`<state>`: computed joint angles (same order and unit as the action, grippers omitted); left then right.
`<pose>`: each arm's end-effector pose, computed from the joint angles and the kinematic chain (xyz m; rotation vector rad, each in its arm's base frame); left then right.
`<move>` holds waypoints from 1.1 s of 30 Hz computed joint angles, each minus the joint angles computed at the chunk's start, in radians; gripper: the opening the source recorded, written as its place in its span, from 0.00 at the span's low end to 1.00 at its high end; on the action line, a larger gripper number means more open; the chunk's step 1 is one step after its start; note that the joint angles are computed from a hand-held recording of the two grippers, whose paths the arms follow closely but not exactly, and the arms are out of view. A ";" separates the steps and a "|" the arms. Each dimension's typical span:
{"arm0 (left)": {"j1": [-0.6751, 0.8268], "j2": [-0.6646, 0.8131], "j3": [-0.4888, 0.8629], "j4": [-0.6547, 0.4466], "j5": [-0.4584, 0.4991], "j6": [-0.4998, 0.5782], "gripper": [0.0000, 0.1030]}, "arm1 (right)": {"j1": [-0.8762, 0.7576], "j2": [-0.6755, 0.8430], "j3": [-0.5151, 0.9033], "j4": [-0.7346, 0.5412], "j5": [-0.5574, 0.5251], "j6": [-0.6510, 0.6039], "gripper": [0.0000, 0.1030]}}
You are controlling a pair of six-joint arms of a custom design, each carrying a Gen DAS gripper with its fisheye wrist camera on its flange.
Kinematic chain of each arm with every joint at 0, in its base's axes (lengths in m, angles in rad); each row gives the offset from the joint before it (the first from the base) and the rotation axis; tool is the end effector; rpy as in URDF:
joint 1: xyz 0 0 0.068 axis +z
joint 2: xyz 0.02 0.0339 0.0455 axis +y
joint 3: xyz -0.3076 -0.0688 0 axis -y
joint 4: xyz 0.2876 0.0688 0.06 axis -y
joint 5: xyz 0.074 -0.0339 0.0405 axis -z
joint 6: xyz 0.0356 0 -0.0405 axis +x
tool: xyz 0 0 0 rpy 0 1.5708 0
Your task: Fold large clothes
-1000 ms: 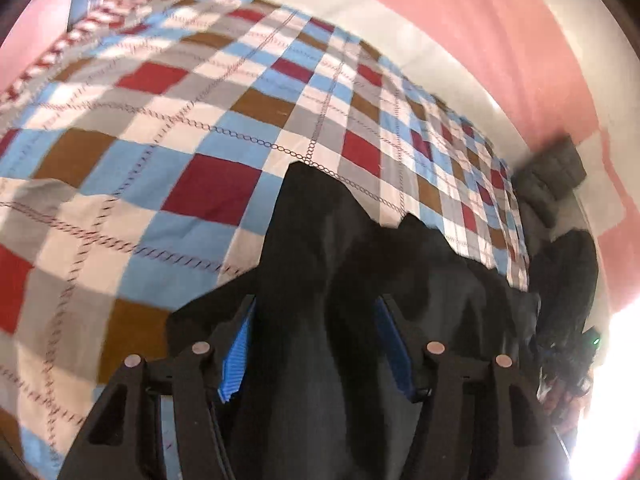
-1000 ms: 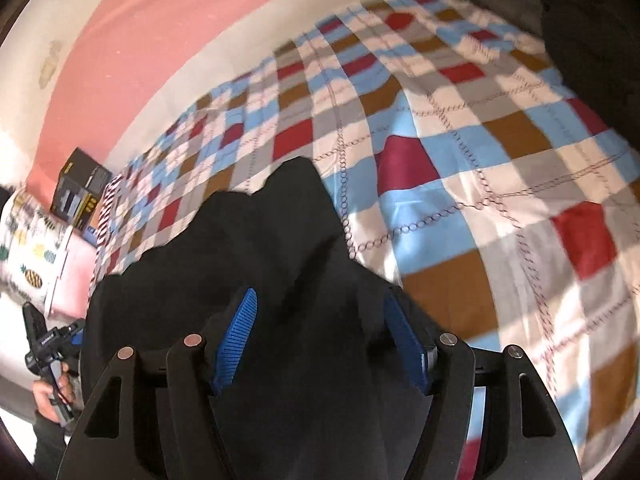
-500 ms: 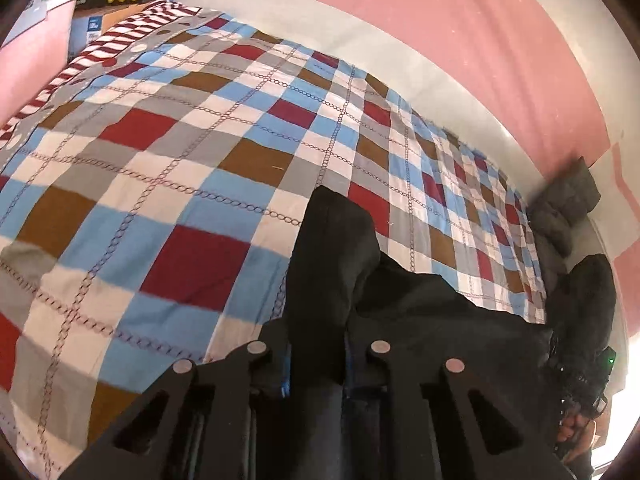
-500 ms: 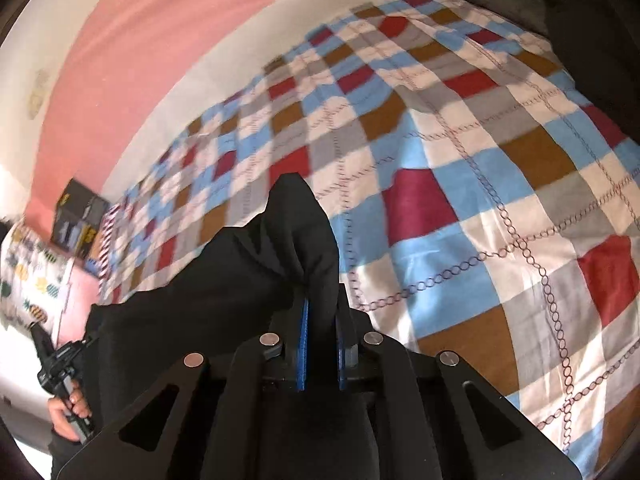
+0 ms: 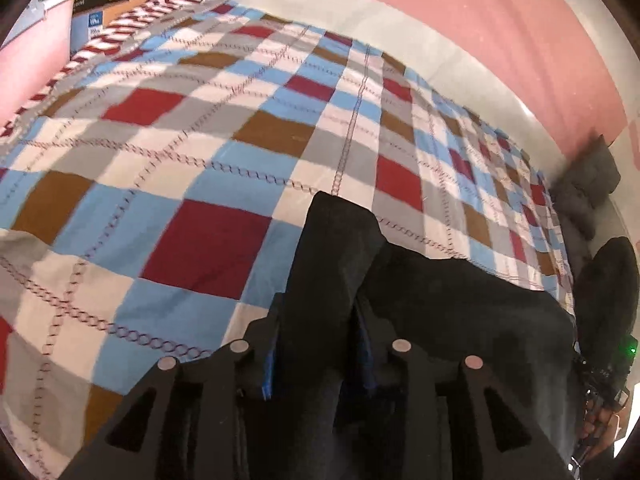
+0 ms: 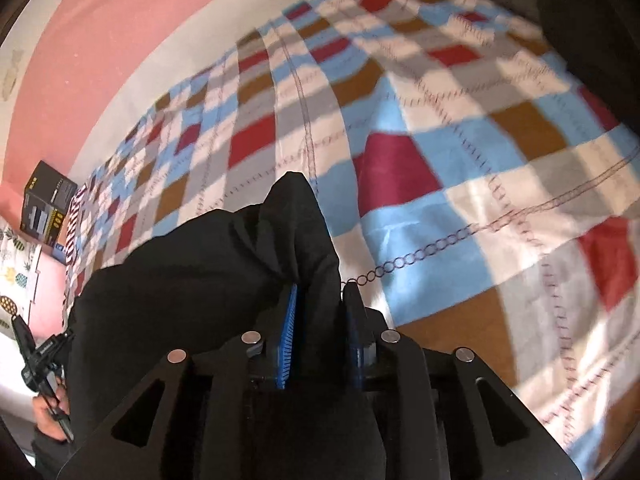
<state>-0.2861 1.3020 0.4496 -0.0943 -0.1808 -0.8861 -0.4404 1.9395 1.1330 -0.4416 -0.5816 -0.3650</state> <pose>0.2287 -0.0606 0.1446 -0.8129 2.3792 -0.2586 0.3757 -0.1554 0.1359 -0.0282 2.5741 0.5439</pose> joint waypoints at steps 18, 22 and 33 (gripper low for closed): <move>-0.605 -0.033 0.048 -0.198 -0.299 -0.300 0.35 | -0.096 -0.201 -0.362 0.206 0.038 -0.175 0.12; -0.618 -0.054 0.077 -0.278 -0.306 -0.328 0.34 | -0.093 -0.279 -0.368 0.167 0.083 -0.159 0.12; -1.036 0.070 0.236 -0.442 -0.449 -0.588 0.35 | -0.315 -0.776 -0.701 -0.191 -0.142 -0.615 0.14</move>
